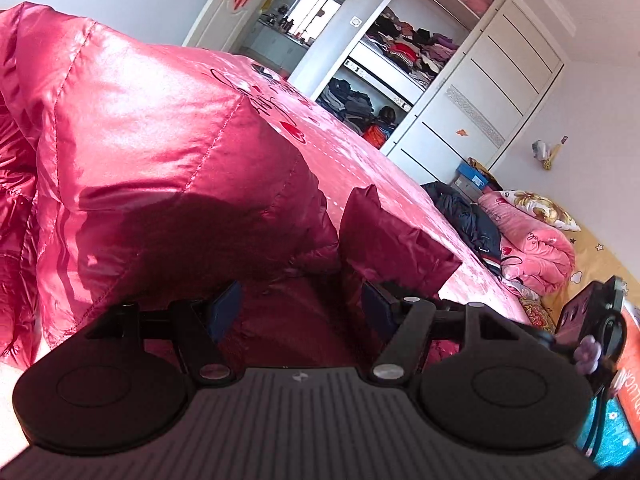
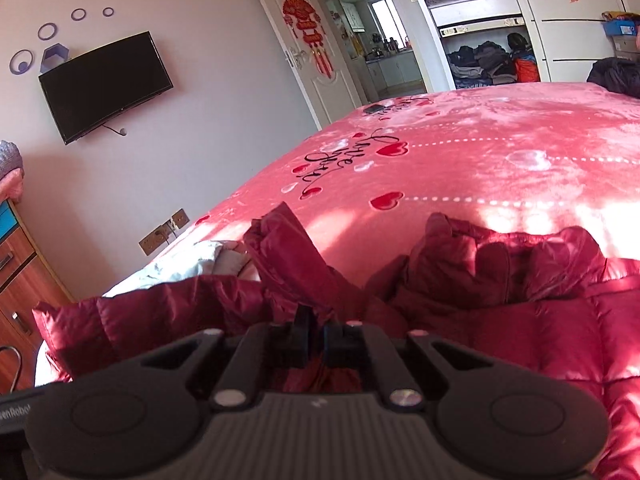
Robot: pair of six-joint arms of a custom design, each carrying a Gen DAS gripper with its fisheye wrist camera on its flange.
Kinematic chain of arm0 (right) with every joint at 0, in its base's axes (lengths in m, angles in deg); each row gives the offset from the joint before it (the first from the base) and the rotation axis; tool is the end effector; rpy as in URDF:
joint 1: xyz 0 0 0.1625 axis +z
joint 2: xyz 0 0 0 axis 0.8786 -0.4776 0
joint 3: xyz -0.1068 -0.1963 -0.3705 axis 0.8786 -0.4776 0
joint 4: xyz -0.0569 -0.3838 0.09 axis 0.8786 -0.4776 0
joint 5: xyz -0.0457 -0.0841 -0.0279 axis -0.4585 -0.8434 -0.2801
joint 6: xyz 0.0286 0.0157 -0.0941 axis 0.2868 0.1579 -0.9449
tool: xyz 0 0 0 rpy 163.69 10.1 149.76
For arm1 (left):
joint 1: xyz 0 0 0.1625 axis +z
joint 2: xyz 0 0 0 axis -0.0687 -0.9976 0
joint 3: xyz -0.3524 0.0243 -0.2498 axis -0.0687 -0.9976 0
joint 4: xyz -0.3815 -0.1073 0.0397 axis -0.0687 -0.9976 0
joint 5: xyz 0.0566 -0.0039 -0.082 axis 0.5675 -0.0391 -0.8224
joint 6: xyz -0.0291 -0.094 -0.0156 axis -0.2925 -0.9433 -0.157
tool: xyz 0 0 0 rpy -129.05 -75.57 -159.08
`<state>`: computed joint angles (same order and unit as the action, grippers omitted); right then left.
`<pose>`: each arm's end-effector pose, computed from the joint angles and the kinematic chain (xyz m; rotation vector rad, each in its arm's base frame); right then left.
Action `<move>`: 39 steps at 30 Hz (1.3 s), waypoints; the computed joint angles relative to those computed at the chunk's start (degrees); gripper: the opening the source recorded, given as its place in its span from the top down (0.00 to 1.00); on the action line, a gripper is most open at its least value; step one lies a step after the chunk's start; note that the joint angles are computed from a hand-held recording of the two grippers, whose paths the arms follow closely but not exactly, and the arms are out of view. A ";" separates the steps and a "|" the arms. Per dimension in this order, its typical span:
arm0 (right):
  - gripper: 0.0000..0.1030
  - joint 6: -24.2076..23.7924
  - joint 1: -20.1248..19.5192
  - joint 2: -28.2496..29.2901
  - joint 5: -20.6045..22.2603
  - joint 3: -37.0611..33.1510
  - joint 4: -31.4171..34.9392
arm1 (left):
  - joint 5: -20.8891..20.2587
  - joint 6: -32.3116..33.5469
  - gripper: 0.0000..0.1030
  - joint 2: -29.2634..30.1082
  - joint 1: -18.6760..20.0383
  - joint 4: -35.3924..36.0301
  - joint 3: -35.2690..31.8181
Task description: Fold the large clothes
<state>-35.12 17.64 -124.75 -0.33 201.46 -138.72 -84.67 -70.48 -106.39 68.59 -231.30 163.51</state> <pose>0.0554 -0.5078 0.2263 0.7005 -2.6523 1.1542 -0.0658 -0.5346 0.2955 0.2974 2.6900 -1.3293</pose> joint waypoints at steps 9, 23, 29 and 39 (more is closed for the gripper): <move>0.64 -2.72 -0.90 1.73 -2.05 2.04 1.87 | 0.02 -0.14 0.22 1.83 0.17 -3.73 -0.62; 0.20 -7.72 -5.88 -5.76 -4.75 11.55 -15.13 | -1.89 10.75 0.21 4.13 -0.57 -9.16 1.05; 0.20 -6.40 -11.30 -6.03 -7.48 8.98 -15.41 | -2.40 16.23 0.18 5.22 -0.61 -8.49 1.33; 0.25 -9.49 -16.51 -5.47 -8.21 8.90 -19.71 | -0.01 16.15 0.18 5.60 0.79 -1.12 -0.33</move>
